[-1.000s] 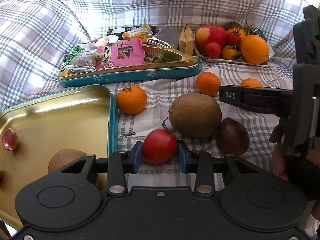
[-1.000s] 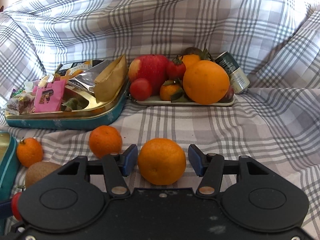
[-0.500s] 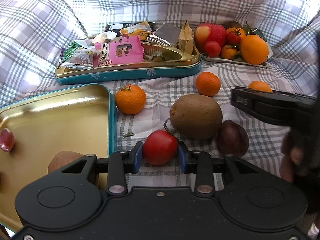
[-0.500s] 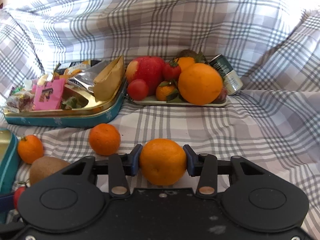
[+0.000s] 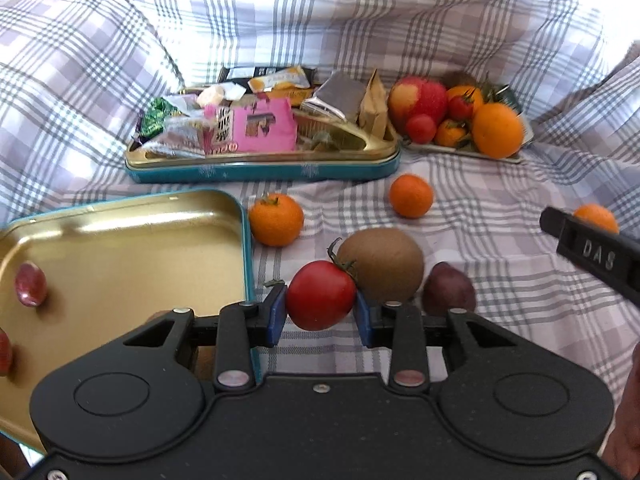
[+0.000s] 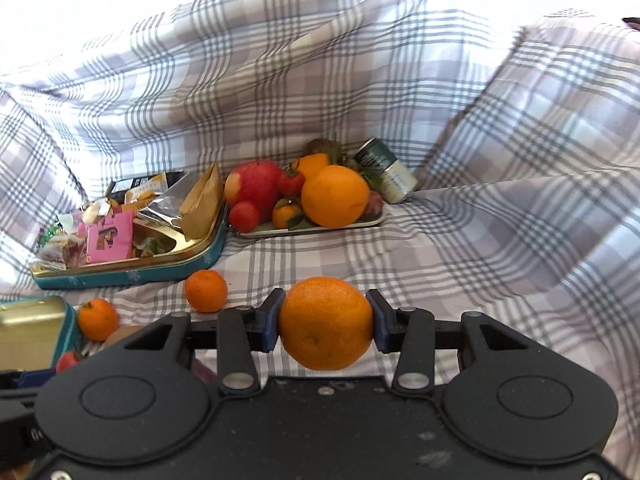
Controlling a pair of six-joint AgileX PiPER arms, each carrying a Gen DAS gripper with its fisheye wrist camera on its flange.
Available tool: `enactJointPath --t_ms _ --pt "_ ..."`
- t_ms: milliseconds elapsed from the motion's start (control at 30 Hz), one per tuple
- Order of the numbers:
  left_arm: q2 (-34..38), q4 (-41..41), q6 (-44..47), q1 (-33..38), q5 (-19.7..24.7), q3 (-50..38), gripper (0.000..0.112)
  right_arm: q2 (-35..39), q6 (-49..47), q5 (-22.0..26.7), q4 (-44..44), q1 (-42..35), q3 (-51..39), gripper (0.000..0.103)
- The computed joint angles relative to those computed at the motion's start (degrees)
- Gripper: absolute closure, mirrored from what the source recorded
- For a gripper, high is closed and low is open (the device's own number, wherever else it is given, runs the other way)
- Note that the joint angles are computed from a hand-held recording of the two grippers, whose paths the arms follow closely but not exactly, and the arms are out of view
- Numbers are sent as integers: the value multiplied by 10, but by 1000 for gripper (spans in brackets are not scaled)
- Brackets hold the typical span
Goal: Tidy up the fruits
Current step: 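Carry the tomato in the left gripper and orange in the right gripper over the gold tray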
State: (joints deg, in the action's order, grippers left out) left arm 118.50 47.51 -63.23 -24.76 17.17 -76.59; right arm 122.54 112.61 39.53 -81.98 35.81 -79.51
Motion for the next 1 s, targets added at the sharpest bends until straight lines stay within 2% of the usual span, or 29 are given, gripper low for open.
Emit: enactJointPath --t_ms 133,467,700,800,1000 --pt "-48 -81 79 14 -12 28 69 -39 22 23 16 27 34 58" --pt "-171 -126 139 68 -7 123 69 -95 46 60 63 111 50 58" --pt "-214 -113 142 129 4 179 69 -69 -19 60 100 156 -17 58" --pt "-215 -101 132 152 21 183 69 -47 -70 60 124 169 -60 58" --pt "-199 -128 162 190 39 174 69 3 -167 44 180 183 -146 58"
